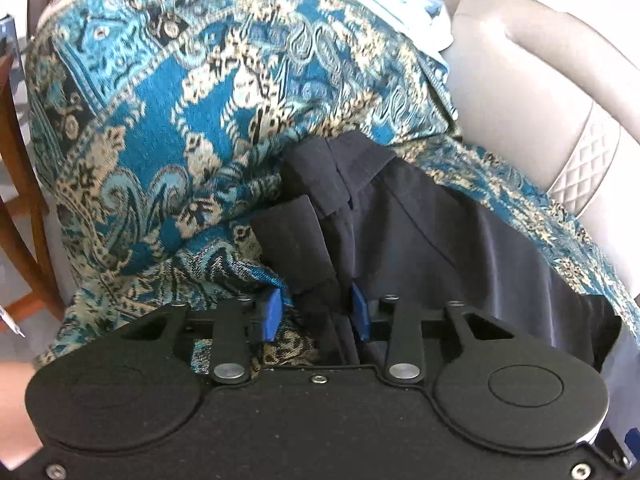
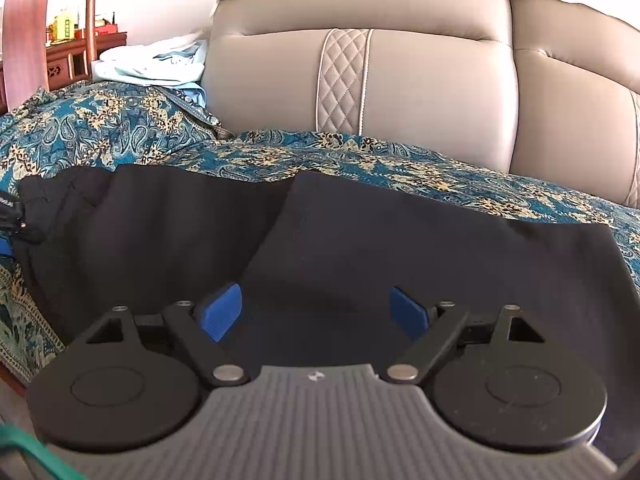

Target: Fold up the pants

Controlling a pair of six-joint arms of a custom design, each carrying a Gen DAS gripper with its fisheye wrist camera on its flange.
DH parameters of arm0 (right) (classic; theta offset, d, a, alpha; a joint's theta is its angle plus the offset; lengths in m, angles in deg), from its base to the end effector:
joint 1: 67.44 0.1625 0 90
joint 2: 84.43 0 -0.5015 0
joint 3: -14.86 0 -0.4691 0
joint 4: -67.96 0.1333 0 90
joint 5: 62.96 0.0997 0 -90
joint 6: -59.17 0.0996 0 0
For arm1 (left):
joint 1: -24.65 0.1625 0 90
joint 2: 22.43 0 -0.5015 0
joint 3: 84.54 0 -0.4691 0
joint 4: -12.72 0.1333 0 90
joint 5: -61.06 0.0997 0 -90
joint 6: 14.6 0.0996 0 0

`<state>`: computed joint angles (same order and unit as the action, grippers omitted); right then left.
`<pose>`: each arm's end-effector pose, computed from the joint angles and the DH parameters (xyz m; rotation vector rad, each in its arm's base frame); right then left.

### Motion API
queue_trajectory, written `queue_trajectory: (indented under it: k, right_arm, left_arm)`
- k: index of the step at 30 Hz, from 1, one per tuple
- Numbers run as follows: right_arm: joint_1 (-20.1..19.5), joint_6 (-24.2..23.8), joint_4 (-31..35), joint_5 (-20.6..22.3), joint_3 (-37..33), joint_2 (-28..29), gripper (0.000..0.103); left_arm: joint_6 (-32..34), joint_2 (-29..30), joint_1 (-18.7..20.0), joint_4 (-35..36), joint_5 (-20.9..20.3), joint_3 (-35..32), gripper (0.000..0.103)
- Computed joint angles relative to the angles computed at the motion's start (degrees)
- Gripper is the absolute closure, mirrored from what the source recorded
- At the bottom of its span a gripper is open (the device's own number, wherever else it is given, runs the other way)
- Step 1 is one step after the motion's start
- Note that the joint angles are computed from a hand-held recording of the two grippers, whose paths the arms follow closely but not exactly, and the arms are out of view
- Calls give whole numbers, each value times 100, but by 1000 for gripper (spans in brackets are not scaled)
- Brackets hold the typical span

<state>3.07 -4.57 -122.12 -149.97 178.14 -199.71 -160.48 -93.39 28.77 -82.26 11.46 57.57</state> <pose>0.0507 -0.2720 0.2849 0.9383 -2.2262 0.9243 -0.2711 -0.2179 0.0708 -0.6000 2.0230 -1.2628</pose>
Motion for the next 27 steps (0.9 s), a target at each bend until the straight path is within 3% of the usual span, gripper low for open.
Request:
queue_trajectory:
  k: [6, 10, 13, 18, 20, 22, 27]
  right_arm:
    - [37, 97, 6, 11, -23, 10, 12]
    - [11, 57, -3, 46, -12, -23, 12]
    - [4, 60, -30, 3, -16, 4, 12]
    - [19, 143, -9, -22, -22, -6, 12]
    - [17, 118, -60, -17, -10, 9, 12]
    - [24, 121, -114, -44, -6, 47, 12]
    - [51, 155, -159, -119, -31, 155, 12]
  left_arm:
    - [-23, 155, 22, 206, -83, -144, 66]
    - [-267, 506, -181, 830, -173, -393, 65]
    - [-231, 616, -276, 898, -140, -409, 55]
    - [-125, 279, -45, 572, -49, -190, 45]
    - [-279, 183, -30, 621, -9, -145, 48]
    - [-507, 266, -104, 983, 20, -217, 71]
    - [-316, 269, -42, 885, 34, -161, 64]
